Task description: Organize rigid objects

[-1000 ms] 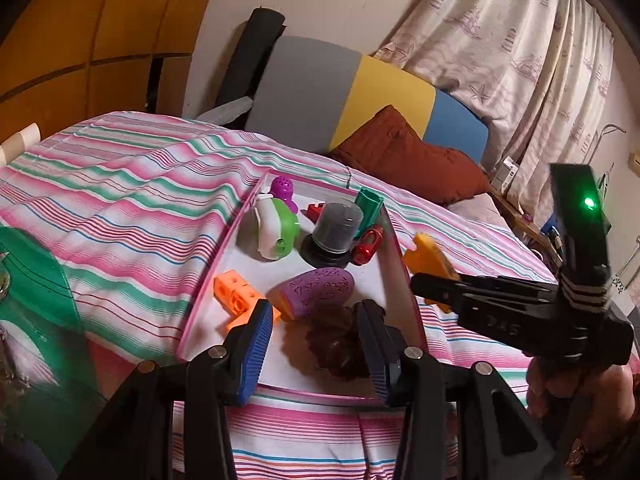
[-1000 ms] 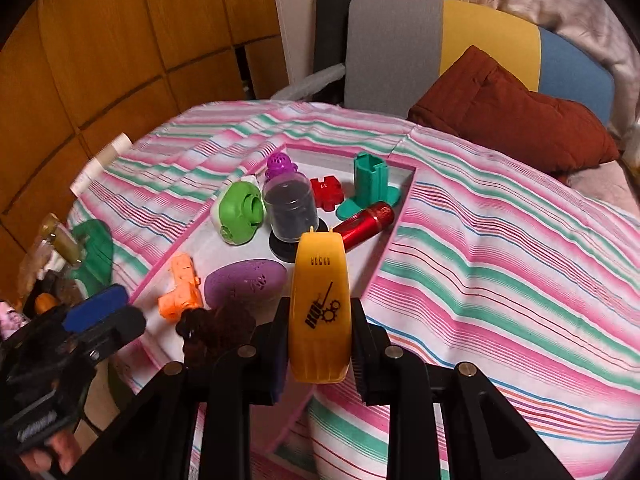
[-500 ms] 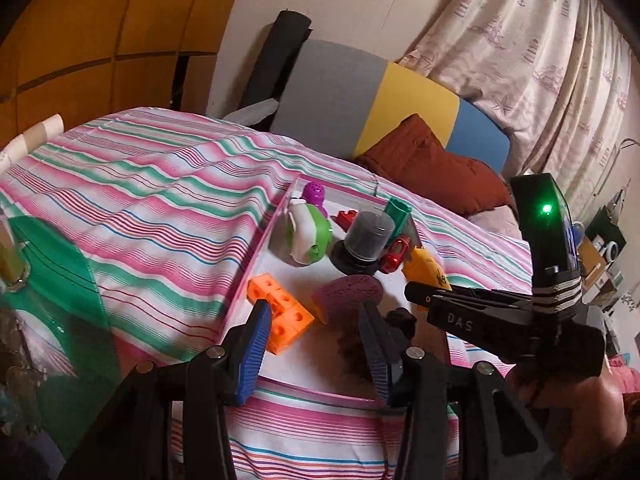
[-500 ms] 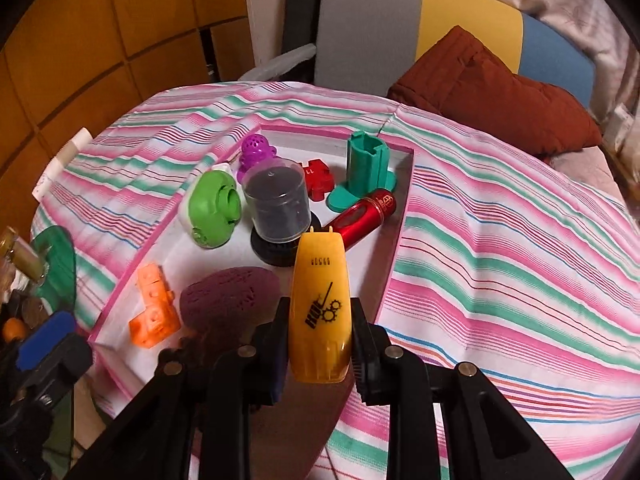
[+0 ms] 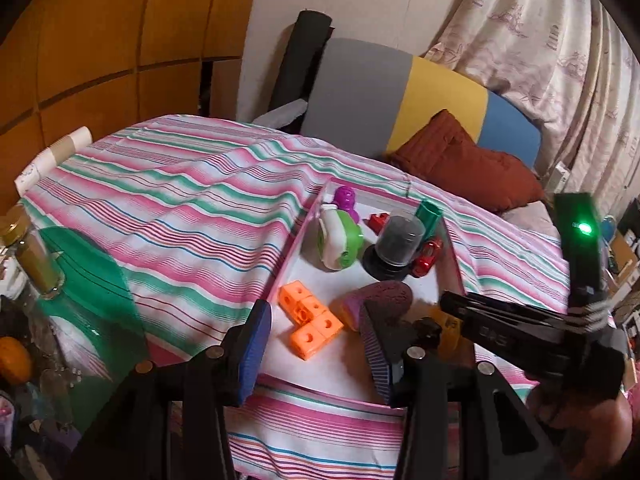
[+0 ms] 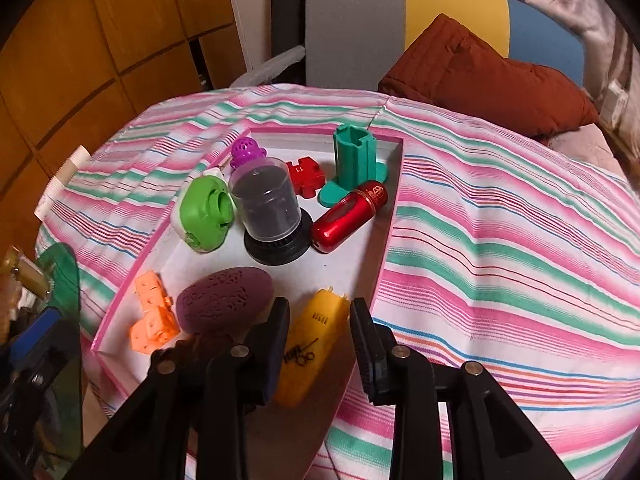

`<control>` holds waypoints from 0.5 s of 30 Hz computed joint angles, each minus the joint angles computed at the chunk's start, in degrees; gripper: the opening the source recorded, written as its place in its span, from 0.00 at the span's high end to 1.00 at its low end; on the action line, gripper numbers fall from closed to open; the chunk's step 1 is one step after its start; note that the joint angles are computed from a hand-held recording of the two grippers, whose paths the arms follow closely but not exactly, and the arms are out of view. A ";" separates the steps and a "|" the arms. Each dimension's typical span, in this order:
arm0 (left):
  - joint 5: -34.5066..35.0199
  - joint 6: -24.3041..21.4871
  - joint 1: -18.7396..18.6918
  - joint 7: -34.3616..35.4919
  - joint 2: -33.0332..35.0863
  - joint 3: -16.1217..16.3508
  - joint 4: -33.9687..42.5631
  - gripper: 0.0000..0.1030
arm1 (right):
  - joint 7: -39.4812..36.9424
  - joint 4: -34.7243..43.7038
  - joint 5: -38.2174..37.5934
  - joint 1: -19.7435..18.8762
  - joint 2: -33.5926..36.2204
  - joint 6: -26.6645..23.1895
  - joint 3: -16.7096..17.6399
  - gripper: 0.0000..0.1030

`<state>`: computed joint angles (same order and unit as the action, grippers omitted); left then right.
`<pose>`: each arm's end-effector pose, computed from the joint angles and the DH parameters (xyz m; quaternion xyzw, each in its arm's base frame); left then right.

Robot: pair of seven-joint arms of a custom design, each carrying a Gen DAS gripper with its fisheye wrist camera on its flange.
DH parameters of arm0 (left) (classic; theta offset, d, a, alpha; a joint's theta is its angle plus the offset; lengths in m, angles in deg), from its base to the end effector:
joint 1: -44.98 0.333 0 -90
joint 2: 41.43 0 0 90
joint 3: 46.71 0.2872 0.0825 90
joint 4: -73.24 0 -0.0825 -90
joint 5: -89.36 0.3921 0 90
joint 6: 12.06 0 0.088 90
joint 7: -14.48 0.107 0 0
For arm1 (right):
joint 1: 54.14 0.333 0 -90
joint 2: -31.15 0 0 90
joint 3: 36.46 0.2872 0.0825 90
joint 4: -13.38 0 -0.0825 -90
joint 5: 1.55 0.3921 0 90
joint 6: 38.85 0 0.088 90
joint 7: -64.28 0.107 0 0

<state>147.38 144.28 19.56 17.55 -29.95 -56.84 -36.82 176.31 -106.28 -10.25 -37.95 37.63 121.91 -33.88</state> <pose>0.5045 -0.3936 0.4135 -0.6742 0.6167 -0.3432 0.2176 0.5778 0.2034 0.4060 -0.6974 0.6509 -0.1625 0.2521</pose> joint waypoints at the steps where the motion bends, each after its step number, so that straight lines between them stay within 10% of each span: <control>1: 0.17 -0.98 -0.21 -0.30 -0.12 0.03 0.11 0.55 | 2.53 -0.87 -2.31 0.37 -0.77 0.57 -0.69 0.57; 15: -0.24 -9.12 -1.48 3.68 0.59 -1.12 3.70 0.55 | 6.09 -6.71 -5.00 -2.22 -7.09 1.81 0.11 0.42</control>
